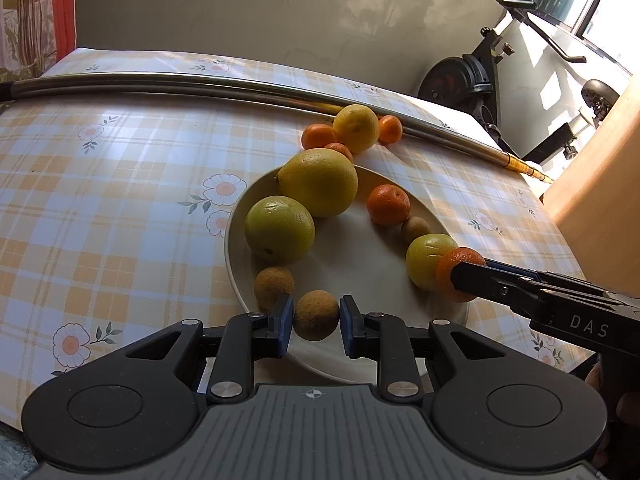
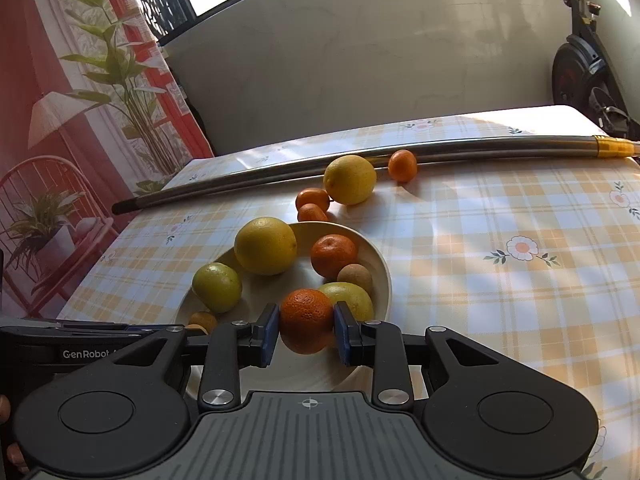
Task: Organize fruits
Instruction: 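Carry the kiwi and the tangerine over the plate with both tools, then lower both fruits into the plate and open both tools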
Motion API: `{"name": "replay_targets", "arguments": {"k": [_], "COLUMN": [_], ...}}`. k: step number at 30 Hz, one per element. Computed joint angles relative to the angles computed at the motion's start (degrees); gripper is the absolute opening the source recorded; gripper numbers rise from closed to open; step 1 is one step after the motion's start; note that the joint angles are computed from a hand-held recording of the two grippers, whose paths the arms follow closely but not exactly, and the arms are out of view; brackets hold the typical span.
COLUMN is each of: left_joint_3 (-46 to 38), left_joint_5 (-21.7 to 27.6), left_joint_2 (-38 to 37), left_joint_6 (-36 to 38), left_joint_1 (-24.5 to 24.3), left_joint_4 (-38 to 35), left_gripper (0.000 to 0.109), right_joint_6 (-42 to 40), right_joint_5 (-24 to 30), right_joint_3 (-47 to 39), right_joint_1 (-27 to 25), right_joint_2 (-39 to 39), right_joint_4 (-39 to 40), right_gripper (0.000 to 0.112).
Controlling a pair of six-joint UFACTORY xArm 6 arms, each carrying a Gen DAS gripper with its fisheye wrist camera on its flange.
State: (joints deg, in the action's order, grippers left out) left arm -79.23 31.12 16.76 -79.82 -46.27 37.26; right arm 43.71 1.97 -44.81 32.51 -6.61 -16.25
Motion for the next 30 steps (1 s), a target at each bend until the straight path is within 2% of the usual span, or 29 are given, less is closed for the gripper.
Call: {"name": "replay_targets", "arguments": {"k": [8,14,25,30], "left_joint_3": [-1.0,-1.6,-3.9,-3.9], "left_joint_5": [1.5,2.0,5.3,5.9], "left_joint_2": [1.0,1.6,3.4,3.5], "left_joint_6": [1.4,1.2,1.2,0.6], "left_joint_1": [-0.3,-0.4,-0.8,-0.9], "left_joint_4": [-0.5,0.9,4.9,6.8], "left_gripper": [0.026,0.026,0.026,0.026], "right_joint_6": [-8.8,-12.2,-13.8,-11.6], "right_joint_5": [1.0,2.0,2.8,3.0], "right_joint_3": [0.0,-0.2,0.0,-0.2], "right_joint_1": [2.0,2.6,2.9,2.5], "right_joint_2": [0.5,1.2,1.6,1.7], "right_joint_4": [9.1,13.4,16.1,13.4], "right_gripper": [0.027,0.027,0.027,0.027]}}
